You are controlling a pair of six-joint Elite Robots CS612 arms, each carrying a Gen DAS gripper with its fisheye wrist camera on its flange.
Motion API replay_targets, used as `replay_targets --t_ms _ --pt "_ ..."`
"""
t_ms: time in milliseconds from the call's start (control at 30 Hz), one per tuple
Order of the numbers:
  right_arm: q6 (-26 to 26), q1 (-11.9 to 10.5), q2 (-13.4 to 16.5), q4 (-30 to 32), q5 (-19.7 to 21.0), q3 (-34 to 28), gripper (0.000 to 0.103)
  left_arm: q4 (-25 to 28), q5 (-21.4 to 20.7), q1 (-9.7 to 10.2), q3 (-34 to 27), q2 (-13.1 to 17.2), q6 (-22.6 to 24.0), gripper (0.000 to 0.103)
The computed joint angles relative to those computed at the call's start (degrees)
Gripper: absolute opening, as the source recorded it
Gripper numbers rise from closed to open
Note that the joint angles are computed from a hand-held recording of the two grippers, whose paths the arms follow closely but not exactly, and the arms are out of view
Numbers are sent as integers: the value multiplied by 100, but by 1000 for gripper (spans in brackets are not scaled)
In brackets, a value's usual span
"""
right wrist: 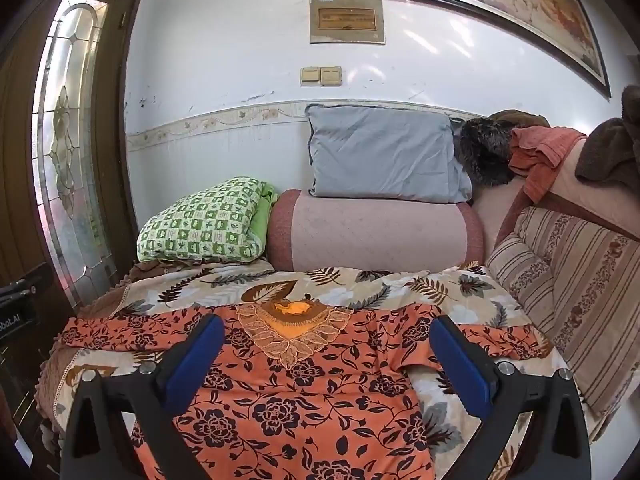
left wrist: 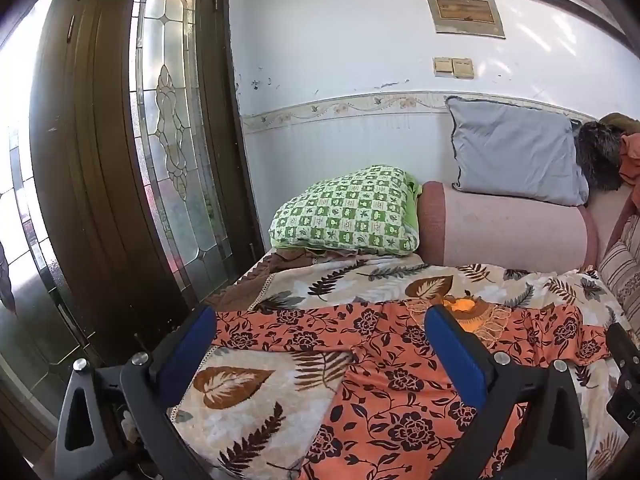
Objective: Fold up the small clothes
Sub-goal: 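Approach the orange floral shirt with both grippers open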
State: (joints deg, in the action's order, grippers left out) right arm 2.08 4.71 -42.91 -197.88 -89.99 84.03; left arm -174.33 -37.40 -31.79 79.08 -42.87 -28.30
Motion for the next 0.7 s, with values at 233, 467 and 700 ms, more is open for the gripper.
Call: replay_targets --t_ms 233,467,700 --pt "-37 -16 50 211 -80 -75 103 148 -176 -4 -127 57 68 103" --pt "-198 -9 69 312 -222 -137 103 367 -453 -3 -246 129 12 103" --pt "-114 -36 90 347 -195 -153 103 453 -506 -26 -343 189 65 103"
